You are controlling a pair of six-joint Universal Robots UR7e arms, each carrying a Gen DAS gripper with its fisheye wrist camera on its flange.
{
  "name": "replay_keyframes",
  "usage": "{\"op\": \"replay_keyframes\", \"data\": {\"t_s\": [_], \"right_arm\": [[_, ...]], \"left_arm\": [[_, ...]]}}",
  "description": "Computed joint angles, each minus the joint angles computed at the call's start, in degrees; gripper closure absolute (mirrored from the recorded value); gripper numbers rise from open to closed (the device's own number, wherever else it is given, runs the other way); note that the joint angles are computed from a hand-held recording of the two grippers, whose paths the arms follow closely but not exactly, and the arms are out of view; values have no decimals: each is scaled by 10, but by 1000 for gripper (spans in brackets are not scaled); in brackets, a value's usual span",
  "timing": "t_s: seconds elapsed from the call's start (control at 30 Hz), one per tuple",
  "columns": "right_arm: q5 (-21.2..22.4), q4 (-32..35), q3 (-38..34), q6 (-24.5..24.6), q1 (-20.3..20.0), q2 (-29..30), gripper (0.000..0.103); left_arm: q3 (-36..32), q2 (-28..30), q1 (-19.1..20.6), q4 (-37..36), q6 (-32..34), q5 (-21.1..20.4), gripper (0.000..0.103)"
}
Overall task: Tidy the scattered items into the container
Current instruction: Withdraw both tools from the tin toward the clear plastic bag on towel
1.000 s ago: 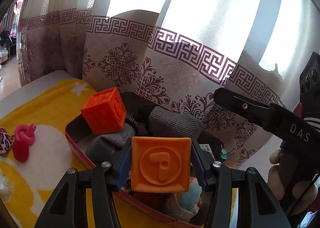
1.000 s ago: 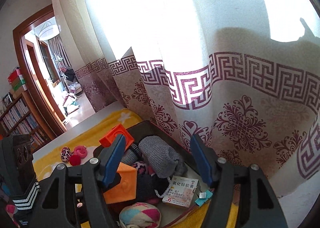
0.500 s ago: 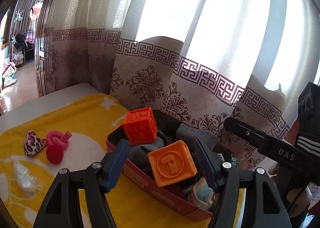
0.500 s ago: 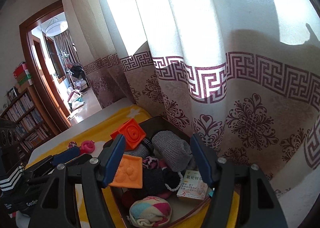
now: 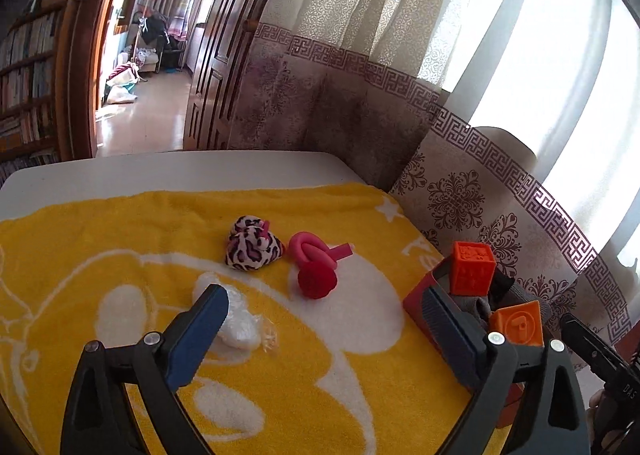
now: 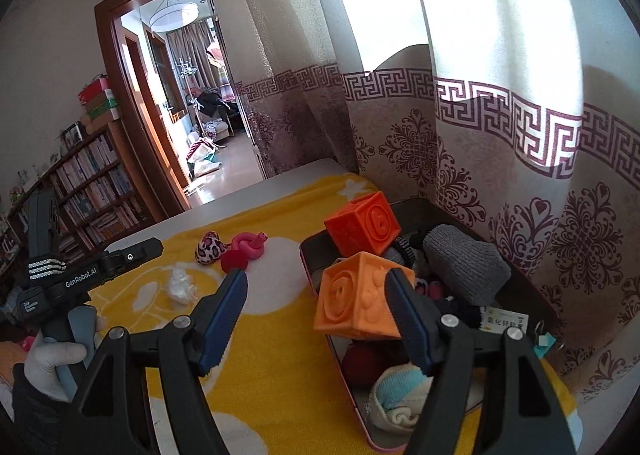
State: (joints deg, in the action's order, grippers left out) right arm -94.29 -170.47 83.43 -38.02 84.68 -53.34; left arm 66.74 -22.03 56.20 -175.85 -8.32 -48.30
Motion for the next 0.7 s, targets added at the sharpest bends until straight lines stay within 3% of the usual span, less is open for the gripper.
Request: {"op": "replay_keyframes", "data": {"t_s": [0.07,0.2,0.33,0.57,0.7], "right_arm": [[1,12,-4,-9,8,8,28],[-5,72,-38,-11,22,36,28],[-19,124,-80,9,34,69,28],[-53,34,-73,-7,41,104,28],[-60,39,-75,-3,34,112,28]], "left_arm": [[20,-13,9,-8,-28,21,2],[57,-36,30,-21,-85,11,2],[49,-28,38,3,-87,-2,2],[-31,14,39,128,-94,22,2],[-77,39,43,179,-71,18,2]]}}
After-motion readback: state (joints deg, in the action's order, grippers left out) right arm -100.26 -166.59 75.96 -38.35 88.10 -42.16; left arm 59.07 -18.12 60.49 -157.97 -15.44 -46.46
